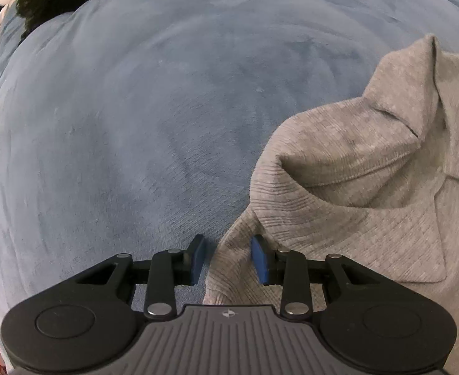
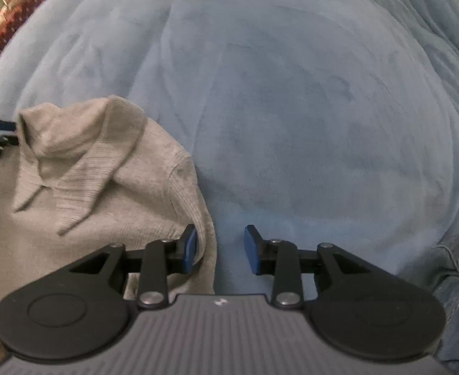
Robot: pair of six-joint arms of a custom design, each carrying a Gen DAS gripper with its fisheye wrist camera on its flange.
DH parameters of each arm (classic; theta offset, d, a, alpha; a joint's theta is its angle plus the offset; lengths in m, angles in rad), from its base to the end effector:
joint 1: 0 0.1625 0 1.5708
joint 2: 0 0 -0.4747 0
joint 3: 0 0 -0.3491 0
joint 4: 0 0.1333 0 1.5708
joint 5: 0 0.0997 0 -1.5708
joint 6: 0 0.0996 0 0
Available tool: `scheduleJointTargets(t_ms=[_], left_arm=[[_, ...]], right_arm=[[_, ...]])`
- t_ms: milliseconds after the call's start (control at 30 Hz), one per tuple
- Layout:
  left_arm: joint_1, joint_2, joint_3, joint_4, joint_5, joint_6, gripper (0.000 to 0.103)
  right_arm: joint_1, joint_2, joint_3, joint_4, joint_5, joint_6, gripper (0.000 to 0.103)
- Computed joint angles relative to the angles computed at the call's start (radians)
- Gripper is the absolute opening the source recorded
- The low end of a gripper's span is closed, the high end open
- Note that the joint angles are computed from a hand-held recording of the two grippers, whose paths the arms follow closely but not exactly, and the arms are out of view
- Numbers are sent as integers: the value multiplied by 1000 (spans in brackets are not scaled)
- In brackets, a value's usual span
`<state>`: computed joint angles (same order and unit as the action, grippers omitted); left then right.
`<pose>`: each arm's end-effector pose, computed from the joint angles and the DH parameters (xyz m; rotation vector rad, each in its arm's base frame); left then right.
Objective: Fold clothes
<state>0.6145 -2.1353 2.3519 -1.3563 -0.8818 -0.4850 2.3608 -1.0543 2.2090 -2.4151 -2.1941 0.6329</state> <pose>-0.0055 -0.2445 0.3770 0.7273 2.2392 -0.1696 0.3696 -0.2604 0.1485 0.3173 -2.4476 0.2264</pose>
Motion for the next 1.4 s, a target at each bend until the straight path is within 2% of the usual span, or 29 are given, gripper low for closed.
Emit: scheduleJointTargets(t_ms=[133,267,400,500,567,667,733,800,867,933,1067,1167,1200,1233,1267,1400], left_arm=[[10,26,5,-40,4,11,33],[1,19,3,-36,-4,17,33],[3,14,2,-28,-1,18,34],[4,13,2,-26,0,19,34],[-19,10,-5,-1,-8,-7,33],[-9,20,-2,-18,-4,-4,33],[-1,23,-1,-33,-4,2,33],[9,27,0,-52,-5,10,33],[19,27,2,-80,-11,33,28],[22,22,3,-100,-23,62,24],[26,12,13,-115,-26,112,24],[34,8,24,-136,-25,147,24],[27,1,27,-132,-26,153,21],[33,0,30,-143,-29,172,4],[27,-5,31,-138,-26,167,3],[-138,-97,0,53,51,-48,3]], right_arm=[[3,3,-5,-81,4,-40,44],[-17,6,6,-160,39,-69,45],[-2,-8,-24,15,-7,-42,49],[3,-25,-10,33,7,-16,49],[-3,-39,10,-33,29,-16,49],[-14,-51,31,-141,59,-15,49],[-9,-36,17,-162,30,-47,49],[-19,-7,-1,-191,18,-113,49],[-43,31,-17,-232,24,-175,46],[-69,69,-32,-252,38,-221,37],[-96,124,-52,-243,34,-293,33],[-107,141,-53,-243,54,-320,17],[-104,143,-51,-245,60,-319,9],[-96,148,-52,-242,49,-310,5],[-87,152,-53,-241,33,-300,5],[-46,139,-53,-270,-72,-258,3]])
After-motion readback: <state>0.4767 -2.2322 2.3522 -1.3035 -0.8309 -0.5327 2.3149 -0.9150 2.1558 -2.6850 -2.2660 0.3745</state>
